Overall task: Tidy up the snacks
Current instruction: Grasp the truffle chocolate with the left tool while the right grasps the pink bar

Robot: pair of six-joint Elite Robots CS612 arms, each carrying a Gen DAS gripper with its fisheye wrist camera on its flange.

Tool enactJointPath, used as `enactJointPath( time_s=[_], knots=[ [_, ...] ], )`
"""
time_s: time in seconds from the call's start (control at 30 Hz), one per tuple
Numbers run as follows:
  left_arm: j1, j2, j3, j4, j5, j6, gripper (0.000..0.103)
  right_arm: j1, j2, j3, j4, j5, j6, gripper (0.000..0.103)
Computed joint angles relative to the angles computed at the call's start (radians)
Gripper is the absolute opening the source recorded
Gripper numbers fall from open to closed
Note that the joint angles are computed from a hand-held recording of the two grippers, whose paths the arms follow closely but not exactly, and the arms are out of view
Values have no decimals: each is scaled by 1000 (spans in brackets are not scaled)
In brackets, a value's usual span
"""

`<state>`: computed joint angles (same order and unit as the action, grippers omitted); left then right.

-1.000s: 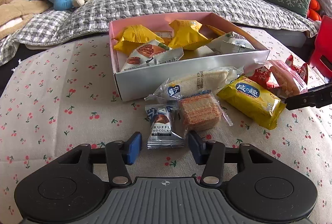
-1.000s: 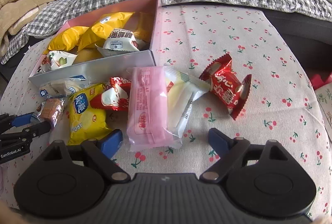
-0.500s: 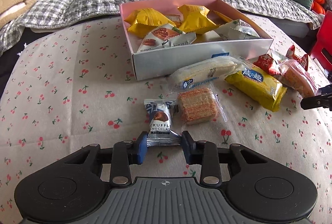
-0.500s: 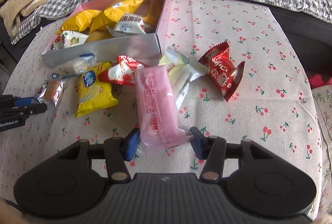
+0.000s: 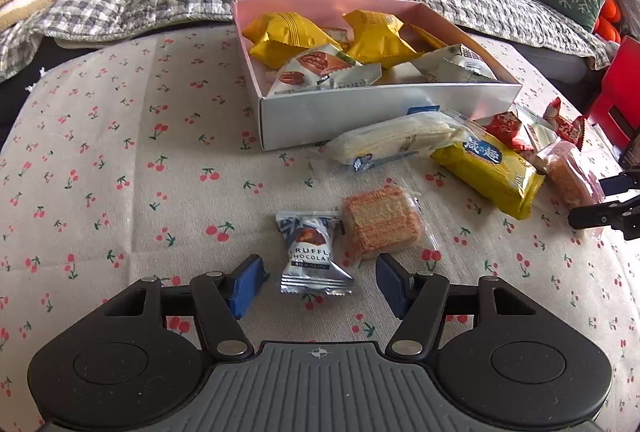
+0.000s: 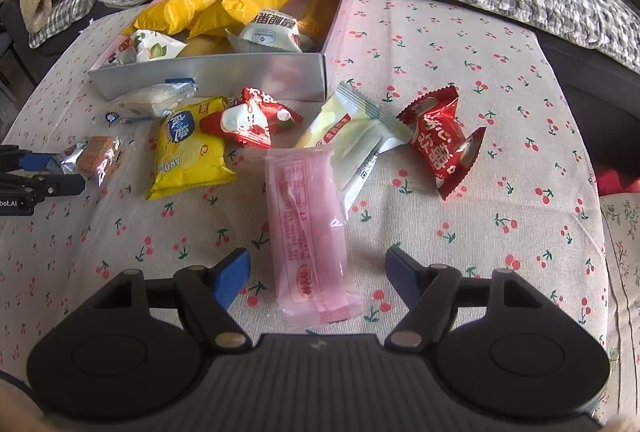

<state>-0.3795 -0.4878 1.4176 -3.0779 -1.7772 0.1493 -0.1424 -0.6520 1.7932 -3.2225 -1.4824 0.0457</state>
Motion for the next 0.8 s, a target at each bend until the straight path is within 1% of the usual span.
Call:
enactJointPath(
  time_s=[0.03, 0.07, 0.1, 0.13, 0.17, 0.2, 0.23, 0.27, 0.33, 0.47, 0.57, 0.6, 0.63, 0.7, 0.8],
  knots=[
    [1, 2, -3, -3, -1, -4, 62, -2, 4, -2, -10, 10, 10, 62],
    [1, 5, -5, -9, -2, -10, 62, -2, 7, -5, -15, 15, 16, 58],
    [2, 7, -5, -17, -1, -14, 61, 0, 10, -7, -18, 8, 16, 57],
    [0, 8, -5, -23, 4, -11, 60, 4, 12, -7, -29, -5, 10, 53],
    [-2, 8, -4, -27, 14, -6, 57, 6, 13, -6, -34, -9, 0, 44],
    [-5, 8, -1, -34, 26, -2, 52, 9, 13, -5, -37, -15, -8, 36],
    [-8, 7, 2, -40, 43, 9, 41, 10, 12, -4, -39, -14, -14, 33],
    [-11, 7, 4, -45, 60, 21, 33, 9, 10, -2, -38, -8, -15, 30],
    [-12, 5, 7, -43, 72, 26, 33, 9, 7, 2, -38, 2, -10, 29],
    [-10, 1, 7, -31, 67, 14, 32, 8, 1, 10, -62, 5, -12, 29],
    [-9, -4, 11, -30, 61, 6, 32, 7, -3, 15, -82, 15, 3, 29],
    [-8, -7, 13, -26, 56, 1, 30, 7, -4, 17, -87, 20, 11, 29],
    [-6, -11, 14, -20, 48, -3, 25, 6, -5, 16, -87, 25, 15, 29],
    [-4, -17, 19, -19, 43, -11, 25, 5, -9, 14, -87, 36, 24, 29],
    [-1, -23, 27, -29, 31, -14, 24, 3, -12, 16, -116, 55, 32, 29]
  ],
)
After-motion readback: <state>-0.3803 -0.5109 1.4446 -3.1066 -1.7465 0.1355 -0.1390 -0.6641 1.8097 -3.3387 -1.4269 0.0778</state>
